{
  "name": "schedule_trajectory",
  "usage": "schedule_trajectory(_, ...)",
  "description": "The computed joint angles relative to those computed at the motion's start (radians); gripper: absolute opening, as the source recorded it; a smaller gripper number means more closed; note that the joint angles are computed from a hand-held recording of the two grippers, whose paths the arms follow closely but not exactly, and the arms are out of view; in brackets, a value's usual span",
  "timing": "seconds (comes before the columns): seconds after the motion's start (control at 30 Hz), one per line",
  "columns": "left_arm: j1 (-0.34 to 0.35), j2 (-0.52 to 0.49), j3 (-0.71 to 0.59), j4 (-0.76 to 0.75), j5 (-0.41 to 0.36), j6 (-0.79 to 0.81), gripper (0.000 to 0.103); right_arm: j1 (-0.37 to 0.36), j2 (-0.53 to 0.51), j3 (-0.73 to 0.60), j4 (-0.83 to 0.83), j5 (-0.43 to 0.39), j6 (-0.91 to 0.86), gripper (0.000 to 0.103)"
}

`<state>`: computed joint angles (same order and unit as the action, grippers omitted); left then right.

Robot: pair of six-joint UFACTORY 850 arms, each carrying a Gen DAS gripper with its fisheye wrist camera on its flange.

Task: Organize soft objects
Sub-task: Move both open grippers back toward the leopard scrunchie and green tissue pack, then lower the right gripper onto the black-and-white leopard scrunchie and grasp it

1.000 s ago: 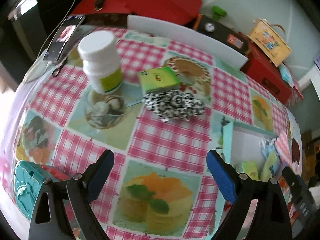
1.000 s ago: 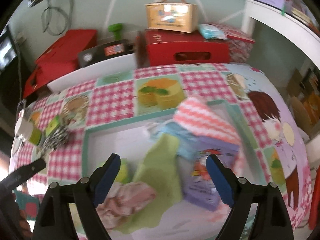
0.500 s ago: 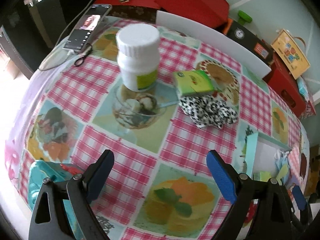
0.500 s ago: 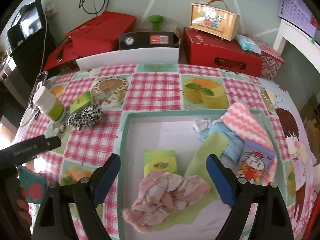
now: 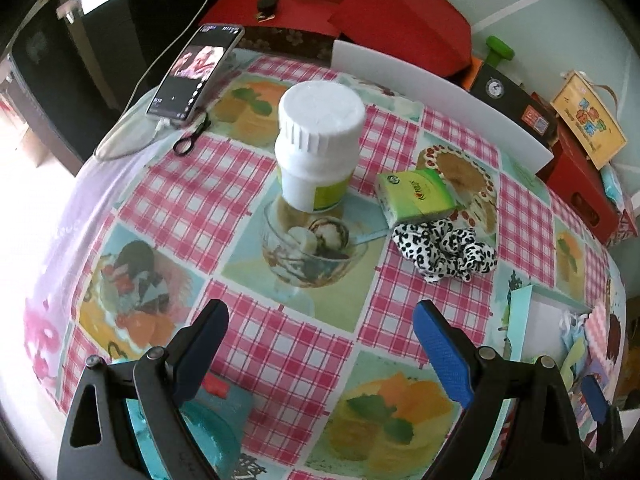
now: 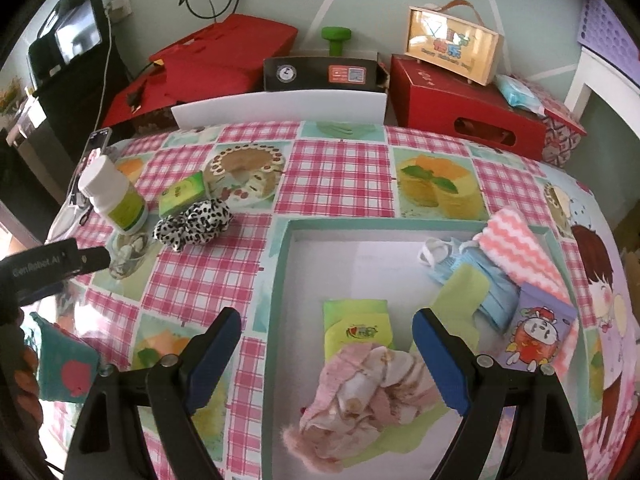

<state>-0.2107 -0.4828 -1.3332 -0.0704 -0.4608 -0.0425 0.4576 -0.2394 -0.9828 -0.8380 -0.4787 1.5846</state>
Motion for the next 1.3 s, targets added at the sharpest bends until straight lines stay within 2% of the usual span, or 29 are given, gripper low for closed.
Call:
schedule_trajectory(0.2, 0.004, -0.017, -0.013, -0.046, 0.007, 0.078, 0.094, 0.014, -0.027, -0.026, -0.030, 0.007, 0.009, 0.090)
schedule_trajectory(0.67, 0.025, -0.089, -0.083, -0.217, -0.045, 0.205, 0.094, 0.018, -0.121, -0.140, -0.031, 0.022, -0.053, 0.090)
schedule_trajectory(0.87, 0.027, -0.107, -0.110, -0.240, -0.053, 0.208, 0.094, 0.010, -0.169, -0.199, 0.012, 0.037, -0.127, 0.090)
schedule_trajectory(1.03, 0.025, -0.122, -0.131, -0.173, -0.051, 0.131, 0.094, 0.011, -0.221, -0.258, 0.052, 0.051, -0.206, 0.090)
schedule_trajectory(1.3, 0.038, -0.163, -0.185, -0.201, -0.094, 0.142, 0.094, 0.010, -0.298, -0.340, 0.122, 0.066, -0.322, 0.090)
